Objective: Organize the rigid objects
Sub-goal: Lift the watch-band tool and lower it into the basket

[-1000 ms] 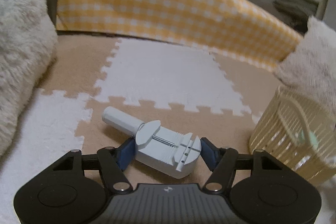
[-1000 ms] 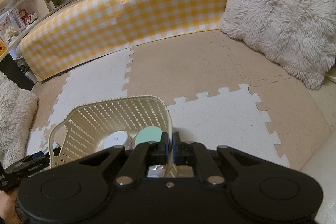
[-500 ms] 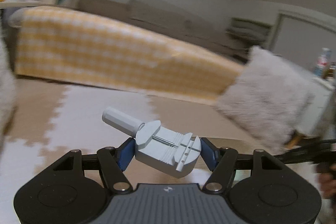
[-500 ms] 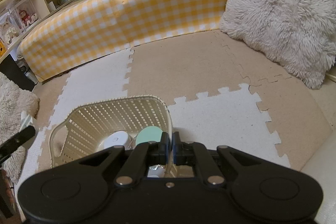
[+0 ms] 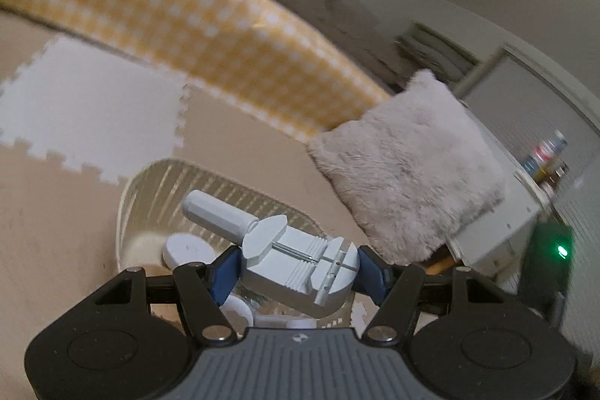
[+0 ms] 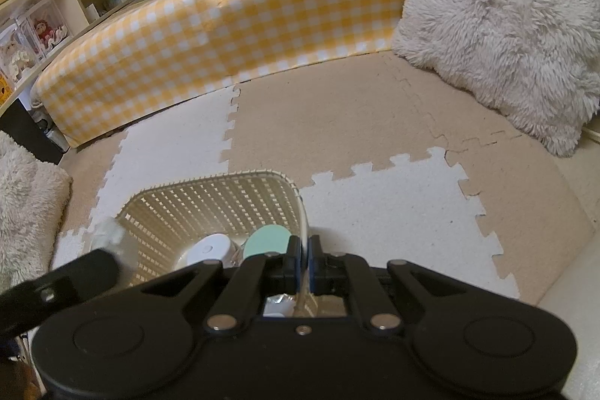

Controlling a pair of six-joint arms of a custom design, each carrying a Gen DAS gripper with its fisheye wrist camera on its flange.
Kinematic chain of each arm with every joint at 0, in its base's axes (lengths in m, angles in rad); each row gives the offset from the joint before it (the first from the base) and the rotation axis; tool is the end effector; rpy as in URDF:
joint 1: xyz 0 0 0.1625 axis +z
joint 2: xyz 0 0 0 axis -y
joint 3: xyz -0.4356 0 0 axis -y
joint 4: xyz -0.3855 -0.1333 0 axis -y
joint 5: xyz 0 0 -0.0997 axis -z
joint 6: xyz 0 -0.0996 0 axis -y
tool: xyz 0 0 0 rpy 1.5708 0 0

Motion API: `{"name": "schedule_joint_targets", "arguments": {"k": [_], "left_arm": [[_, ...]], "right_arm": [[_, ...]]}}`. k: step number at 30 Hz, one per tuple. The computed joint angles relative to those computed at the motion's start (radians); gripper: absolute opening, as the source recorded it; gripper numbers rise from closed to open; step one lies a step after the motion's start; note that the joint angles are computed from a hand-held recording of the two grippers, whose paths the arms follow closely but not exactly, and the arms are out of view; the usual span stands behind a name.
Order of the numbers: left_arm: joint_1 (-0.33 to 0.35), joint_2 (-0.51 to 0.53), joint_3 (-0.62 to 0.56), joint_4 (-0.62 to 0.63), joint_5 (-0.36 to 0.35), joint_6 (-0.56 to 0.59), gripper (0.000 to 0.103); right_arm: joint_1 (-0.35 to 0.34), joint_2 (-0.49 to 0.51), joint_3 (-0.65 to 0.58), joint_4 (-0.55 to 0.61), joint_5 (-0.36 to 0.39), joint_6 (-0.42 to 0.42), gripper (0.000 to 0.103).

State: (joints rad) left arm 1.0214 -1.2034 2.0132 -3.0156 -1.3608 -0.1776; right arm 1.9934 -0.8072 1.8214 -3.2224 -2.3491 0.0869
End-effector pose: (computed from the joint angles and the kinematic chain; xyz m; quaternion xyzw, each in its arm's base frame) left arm -0.1612 -0.5584 0.2706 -0.1425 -0.9346 0.3256 0.0173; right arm 0.3150 -0.5460 0.1522 0.0296 -0.8862 0.3713 0.2756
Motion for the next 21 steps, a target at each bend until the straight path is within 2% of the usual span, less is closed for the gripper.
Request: {"name": "schedule_joint_targets", "arguments": {"k": [5,11,16,21], "left_arm": [[-0.011,0.047,-0.032,0.012,0.091,-0.031,0.067],[-0.018,0.087,-0.072,0.051,0.166,0.002,0.067],[-0.016,0.096,-0.092,0.092,0.175,0.003,0.069],[-0.021,0.089,-0.091,0.114,0.144,0.019,0.089]], "right_arm": [[-0.003,-0.004,0.001,0.004,0.007,0.008,0.004],[-0.006,-0.008,0.004,0.005,0.015,0.017,0.005],[-0.006,-0.010,0.005,0.008,0.019,0.021,0.004],[-0.007,-0.010,0.004,0.011,0.020,0.023,0.004]]}}
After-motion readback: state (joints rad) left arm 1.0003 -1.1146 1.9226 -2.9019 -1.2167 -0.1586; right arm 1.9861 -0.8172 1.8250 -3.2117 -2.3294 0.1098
